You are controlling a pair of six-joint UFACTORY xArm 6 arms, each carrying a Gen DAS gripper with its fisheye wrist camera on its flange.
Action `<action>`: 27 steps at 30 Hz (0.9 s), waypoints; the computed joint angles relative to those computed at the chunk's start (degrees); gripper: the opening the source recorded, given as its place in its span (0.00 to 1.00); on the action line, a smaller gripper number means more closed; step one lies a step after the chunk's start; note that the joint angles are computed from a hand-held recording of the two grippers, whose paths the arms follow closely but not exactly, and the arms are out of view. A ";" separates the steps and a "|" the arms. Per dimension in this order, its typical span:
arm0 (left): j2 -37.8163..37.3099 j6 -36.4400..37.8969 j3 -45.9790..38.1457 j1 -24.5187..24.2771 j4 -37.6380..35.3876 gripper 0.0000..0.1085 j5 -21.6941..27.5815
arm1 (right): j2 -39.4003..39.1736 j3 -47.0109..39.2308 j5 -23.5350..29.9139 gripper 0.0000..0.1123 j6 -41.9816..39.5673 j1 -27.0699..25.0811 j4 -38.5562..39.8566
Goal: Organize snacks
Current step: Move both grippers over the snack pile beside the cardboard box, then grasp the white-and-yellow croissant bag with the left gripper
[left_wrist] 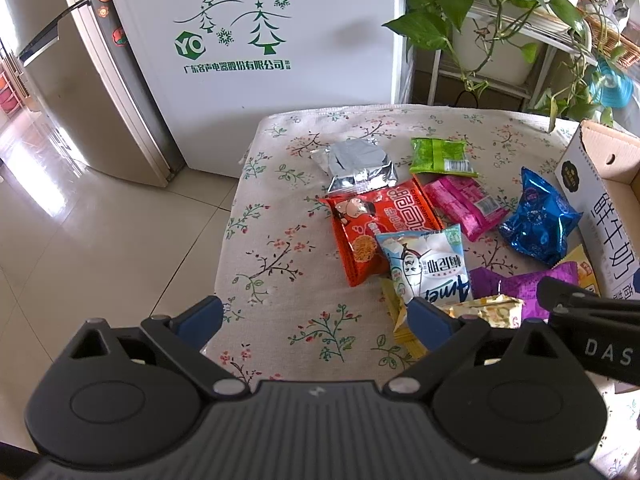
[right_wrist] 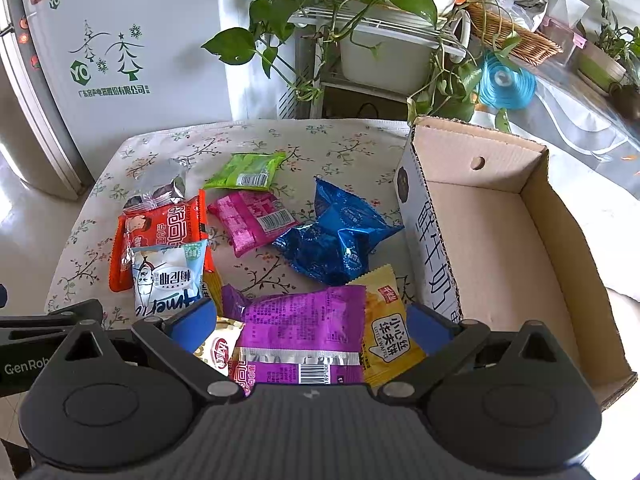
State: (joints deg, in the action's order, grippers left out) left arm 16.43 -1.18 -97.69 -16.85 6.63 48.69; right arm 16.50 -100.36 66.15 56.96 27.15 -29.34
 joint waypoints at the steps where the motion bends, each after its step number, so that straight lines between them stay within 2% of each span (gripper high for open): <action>1: 0.02 0.06 -0.02 0.01 -0.06 0.89 0.00 | 0.00 0.05 -0.07 0.92 -0.04 -0.04 0.03; 11: -0.29 -0.19 0.47 -0.41 -0.03 0.88 -0.34 | -0.87 1.46 -0.77 0.92 0.27 -0.32 0.00; 15: -0.45 1.18 0.42 -0.44 -2.62 0.88 0.44 | -1.80 2.53 -1.21 0.92 0.26 -0.55 0.48; 23: -1.47 6.71 2.36 -0.84 -8.16 0.90 0.27 | -7.42 9.52 -7.43 0.92 2.38 -3.19 3.52; 27: -2.96 14.43 4.74 -1.21 -15.15 0.90 0.24 | -10.63 13.64 -11.81 0.92 4.07 -4.66 5.01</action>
State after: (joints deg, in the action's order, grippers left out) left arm 13.47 13.25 -92.94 -18.06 -8.52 48.93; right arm 5.87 -86.71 54.33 61.03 22.49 -24.33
